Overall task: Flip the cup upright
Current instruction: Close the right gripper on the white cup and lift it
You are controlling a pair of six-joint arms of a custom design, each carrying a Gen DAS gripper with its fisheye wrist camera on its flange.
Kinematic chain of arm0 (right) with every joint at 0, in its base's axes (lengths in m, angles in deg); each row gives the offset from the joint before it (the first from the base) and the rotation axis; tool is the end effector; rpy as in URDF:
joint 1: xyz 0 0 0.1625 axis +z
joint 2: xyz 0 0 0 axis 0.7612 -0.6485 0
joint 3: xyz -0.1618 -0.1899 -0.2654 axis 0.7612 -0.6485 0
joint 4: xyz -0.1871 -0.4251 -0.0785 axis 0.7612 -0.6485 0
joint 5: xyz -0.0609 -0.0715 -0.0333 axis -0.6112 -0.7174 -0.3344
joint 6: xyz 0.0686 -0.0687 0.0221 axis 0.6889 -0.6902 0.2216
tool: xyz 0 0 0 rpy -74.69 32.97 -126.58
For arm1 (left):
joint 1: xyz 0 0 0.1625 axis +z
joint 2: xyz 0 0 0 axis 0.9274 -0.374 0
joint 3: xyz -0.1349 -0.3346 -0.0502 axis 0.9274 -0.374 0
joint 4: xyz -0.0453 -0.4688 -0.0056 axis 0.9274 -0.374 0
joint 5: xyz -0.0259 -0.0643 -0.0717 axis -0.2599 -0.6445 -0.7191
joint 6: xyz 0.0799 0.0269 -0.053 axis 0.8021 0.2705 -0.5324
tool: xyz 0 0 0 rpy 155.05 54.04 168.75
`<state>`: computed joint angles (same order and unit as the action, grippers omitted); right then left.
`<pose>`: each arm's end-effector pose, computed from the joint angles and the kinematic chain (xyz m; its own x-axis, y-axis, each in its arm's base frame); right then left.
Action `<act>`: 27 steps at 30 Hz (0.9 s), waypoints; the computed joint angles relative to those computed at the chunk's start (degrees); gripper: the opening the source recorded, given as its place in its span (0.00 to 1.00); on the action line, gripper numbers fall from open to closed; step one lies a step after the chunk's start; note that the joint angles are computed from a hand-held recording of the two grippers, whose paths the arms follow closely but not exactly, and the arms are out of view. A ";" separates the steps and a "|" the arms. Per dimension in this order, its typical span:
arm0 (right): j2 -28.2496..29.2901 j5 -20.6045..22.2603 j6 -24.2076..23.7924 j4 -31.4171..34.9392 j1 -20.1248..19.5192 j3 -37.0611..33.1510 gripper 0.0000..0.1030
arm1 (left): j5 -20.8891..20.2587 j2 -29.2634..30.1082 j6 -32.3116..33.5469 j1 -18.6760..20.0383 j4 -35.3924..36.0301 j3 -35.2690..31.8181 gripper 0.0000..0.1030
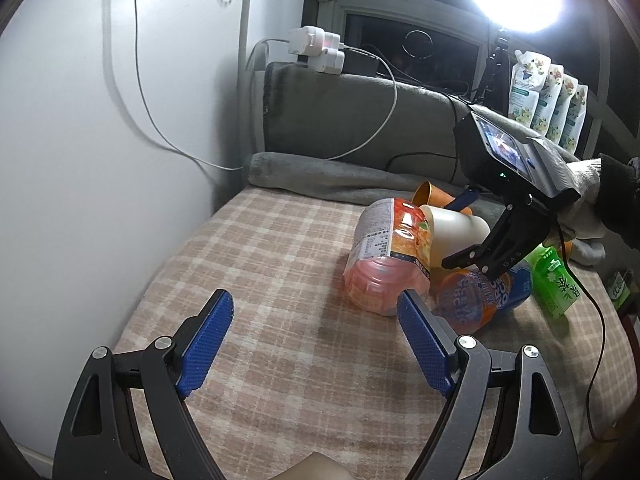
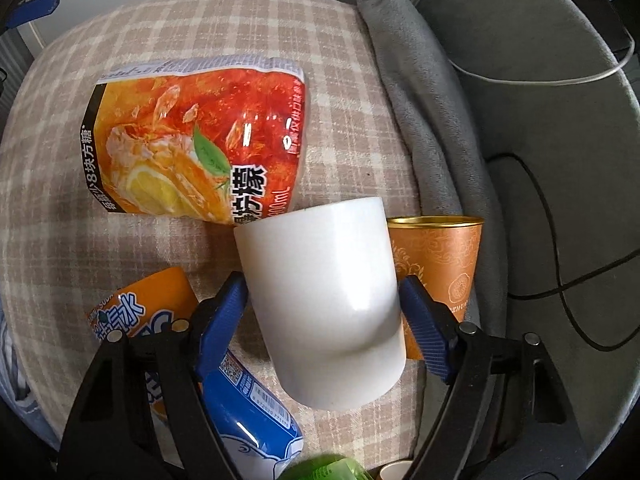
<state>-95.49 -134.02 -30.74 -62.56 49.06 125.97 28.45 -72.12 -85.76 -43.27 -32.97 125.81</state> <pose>0.1869 -0.6795 0.0807 0.3924 -0.9175 0.0644 -0.7891 -0.2999 0.5361 -0.2934 -0.3843 0.0171 -0.6606 -0.5476 -0.5136 0.2815 0.4535 -0.8456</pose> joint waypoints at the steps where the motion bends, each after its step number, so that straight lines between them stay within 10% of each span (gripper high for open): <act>1: -0.50 0.60 0.38 0.39 -0.11 0.02 0.78 | 0.00 0.02 -0.12 0.00 0.13 -0.05 0.82; 27: -21.72 18.90 17.26 11.96 -3.60 8.39 0.77 | 1.56 3.83 -1.02 -3.01 4.55 -3.56 0.82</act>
<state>-117.21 -115.11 -13.48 -50.59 45.46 134.36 30.00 -68.29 -86.78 -46.28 -28.41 122.25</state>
